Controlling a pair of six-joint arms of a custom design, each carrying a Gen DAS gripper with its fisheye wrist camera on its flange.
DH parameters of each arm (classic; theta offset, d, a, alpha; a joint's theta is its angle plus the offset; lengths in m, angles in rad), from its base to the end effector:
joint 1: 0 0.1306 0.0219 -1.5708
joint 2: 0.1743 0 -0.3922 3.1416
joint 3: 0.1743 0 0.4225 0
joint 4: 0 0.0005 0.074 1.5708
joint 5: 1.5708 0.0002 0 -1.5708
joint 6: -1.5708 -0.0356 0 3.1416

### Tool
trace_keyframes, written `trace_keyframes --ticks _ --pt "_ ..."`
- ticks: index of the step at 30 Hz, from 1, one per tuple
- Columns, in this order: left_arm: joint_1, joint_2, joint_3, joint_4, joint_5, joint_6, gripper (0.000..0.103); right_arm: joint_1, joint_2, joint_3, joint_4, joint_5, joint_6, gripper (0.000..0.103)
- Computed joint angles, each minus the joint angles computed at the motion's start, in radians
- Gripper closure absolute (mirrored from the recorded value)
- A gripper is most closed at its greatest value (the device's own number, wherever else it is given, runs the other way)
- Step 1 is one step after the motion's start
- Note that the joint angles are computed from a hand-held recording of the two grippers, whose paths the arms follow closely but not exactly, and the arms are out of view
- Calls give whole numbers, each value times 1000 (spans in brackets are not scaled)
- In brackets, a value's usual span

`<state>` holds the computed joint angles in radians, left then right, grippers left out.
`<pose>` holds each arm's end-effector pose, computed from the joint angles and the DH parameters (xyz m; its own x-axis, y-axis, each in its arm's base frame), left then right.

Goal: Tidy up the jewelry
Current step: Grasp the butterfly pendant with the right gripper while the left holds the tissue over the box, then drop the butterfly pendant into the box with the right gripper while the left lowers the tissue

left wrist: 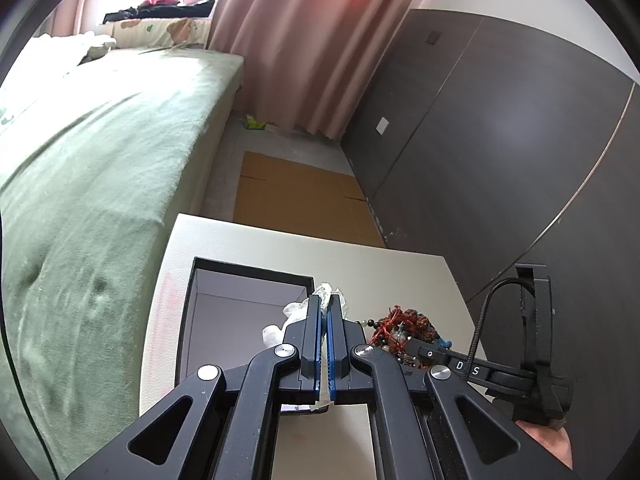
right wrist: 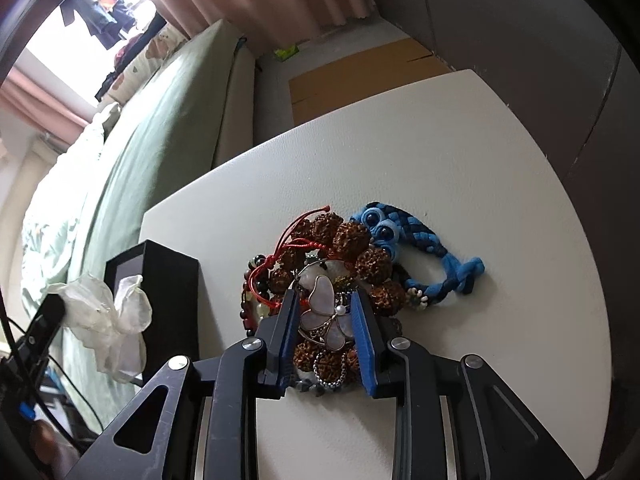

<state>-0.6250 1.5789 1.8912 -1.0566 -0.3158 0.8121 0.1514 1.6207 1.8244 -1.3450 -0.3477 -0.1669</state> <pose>0.4719 -0.3275 0.5729 -0.6472 -0.3837 -0.6587 -0.1435 0.9100 -0.3891 0.5592 0.0971 0.5007 -0.9331 0.0156 -0.3592 -0.1288 0.9182 0.3746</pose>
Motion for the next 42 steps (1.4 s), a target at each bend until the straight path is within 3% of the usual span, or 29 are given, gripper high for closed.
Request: trace_keyframes --ticks 6,9,24,34,42 --pt "-1 5 6 -5 0 -1 102 12 1 1 -10 37 11 69" --pt "-1 4 4 -5 -2 1 102 -3 -5 -9 3 5 -4 77" --pt "4 -64 -53 6 -50 32 102 -7 -109 -76 133 -125 -63 78" --pt "38 -90 -99 79 1 51 102 46 -126 -89 221 -218 -116 78" --pt "62 -108 -110 93 4 88 102 102 -54 14 183 -292 -110 78"
